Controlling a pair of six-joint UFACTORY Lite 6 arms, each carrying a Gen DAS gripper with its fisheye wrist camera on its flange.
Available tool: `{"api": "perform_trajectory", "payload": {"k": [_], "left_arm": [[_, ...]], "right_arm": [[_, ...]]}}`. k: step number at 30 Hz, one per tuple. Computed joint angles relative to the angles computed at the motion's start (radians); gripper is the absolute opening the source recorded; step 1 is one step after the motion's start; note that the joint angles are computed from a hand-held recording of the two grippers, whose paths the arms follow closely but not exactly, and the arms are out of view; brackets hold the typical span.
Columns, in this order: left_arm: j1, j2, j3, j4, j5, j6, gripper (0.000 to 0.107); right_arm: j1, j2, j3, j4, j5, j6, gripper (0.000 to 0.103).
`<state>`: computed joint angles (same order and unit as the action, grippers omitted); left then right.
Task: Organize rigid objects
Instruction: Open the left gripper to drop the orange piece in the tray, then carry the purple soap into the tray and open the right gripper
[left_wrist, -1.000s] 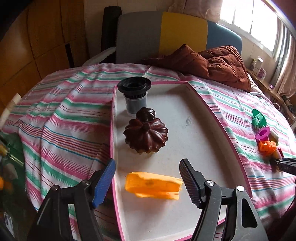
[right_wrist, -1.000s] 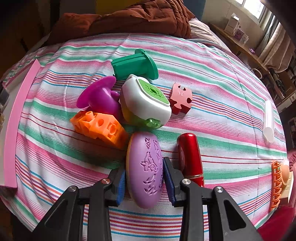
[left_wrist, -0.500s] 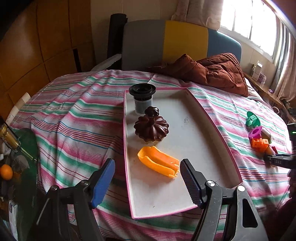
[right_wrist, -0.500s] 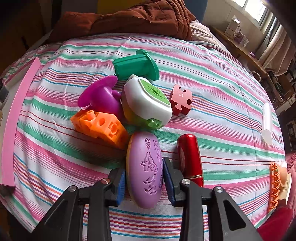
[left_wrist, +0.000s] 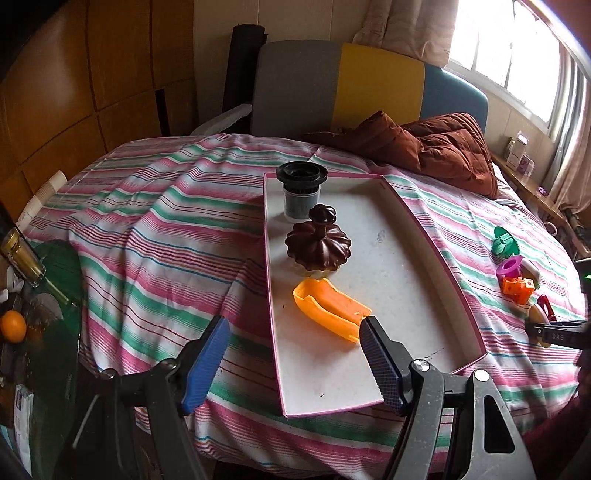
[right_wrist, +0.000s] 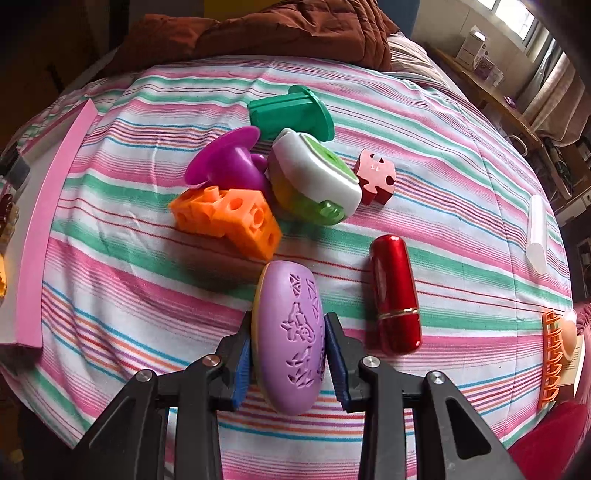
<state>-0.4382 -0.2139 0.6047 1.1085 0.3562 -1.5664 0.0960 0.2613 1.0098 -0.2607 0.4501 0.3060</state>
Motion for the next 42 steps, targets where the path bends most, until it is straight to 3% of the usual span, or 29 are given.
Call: {"api": "perform_trajectory", "payload": {"k": [6,16,22,27,31,36,42], "left_arm": [[0.003,-0.028,-0.029,0.019,-0.002,-0.021,0.073],[0.009,-0.061,-0.054,0.017,0.007,-0.021,0.074],[0.019,-0.068,-0.071,0.016,0.0,-0.021,0.074],[0.034,-0.077,-0.082,0.024,-0.004,-0.024,0.074],[0.045,-0.093,-0.093,0.021,-0.004,-0.021,0.073],[0.077,-0.127,-0.115,-0.01,-0.006,0.015,0.073],[0.138,-0.168,-0.153,-0.059,-0.027,0.076,0.073]], "right_arm": [[0.055,-0.074,-0.067,0.071,0.004,-0.052,0.034],[0.147,-0.195,-0.16,0.226,-0.078,-0.1,0.029],[0.266,-0.214,-0.126,0.114,-0.09,0.062,0.028],[0.309,-0.21,-0.048,0.147,-0.107,0.053,0.028],[0.393,-0.125,0.109,0.212,-0.096,-0.005,0.028],[0.505,0.131,0.395,0.186,-0.047,0.003,0.028],[0.561,0.538,0.857,0.121,0.126,0.098,0.028]]}}
